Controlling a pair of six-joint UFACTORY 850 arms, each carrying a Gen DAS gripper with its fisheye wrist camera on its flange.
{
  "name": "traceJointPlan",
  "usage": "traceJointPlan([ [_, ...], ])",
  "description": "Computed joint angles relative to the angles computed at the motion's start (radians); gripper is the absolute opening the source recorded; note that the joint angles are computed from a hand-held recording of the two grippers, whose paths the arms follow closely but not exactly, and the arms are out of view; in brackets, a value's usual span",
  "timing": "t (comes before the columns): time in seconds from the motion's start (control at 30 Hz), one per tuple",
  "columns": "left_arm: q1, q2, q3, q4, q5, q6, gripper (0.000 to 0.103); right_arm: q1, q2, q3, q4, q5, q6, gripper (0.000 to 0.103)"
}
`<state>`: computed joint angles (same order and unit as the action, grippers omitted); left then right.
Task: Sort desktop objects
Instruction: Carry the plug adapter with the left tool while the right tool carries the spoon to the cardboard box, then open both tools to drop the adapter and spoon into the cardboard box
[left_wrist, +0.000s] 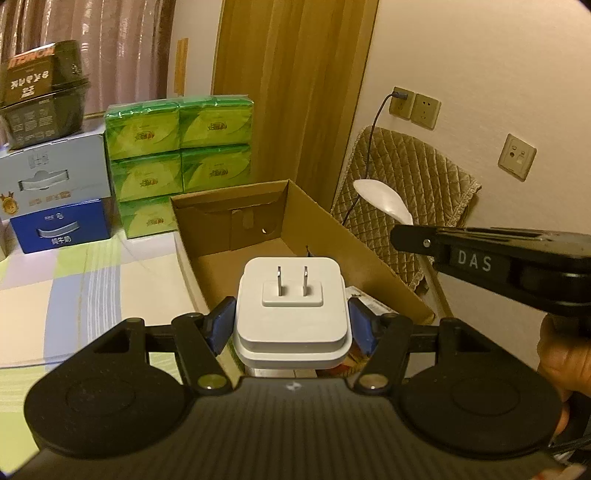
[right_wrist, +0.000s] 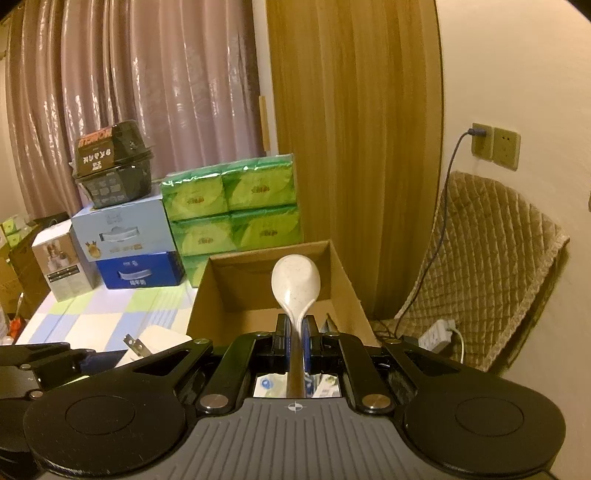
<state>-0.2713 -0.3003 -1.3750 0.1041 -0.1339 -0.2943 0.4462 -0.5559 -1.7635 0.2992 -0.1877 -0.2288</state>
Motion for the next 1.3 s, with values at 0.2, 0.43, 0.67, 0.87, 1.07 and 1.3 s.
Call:
traceJointPlan([
  [0.2, 0.013, -0.049, -0.06, -0.144, -0.016, 0.145, 0.06, -0.006, -0.053, -0.075, -0.012, -0.034, 0.009, 0.003],
  [0.43, 0.033, -0.107, -0.137, -0.34, -0.046, 0.354, 0.06, -0.016, -0.136, -0.199, -0.042, -0.089, 0.043, 0.003],
  [0.67, 0.061, -0.18, -0.231, -0.443, -0.085, 0.45, 0.06, -0.021, -0.233, -0.342, -0.098, -0.159, 0.104, 0.003],
  [0.87, 0.073, -0.233, -0.283, -0.523, -0.092, 0.51, 0.06, -0.021, -0.277, -0.401, -0.147, -0.184, 0.15, 0.003],
  [1.07, 0.081, -0.272, -0.322, -0.495, -0.099, 0.485, 0.063, -0.022, -0.283, -0.402, -0.155, -0.189, 0.156, 0.003],
  [1.3, 0.103, -0.224, -0.259, -0.466, -0.073, 0.463, 0.063, -0.02, -0.305, -0.429, -0.128, -0.206, 0.141, 0.003],
])
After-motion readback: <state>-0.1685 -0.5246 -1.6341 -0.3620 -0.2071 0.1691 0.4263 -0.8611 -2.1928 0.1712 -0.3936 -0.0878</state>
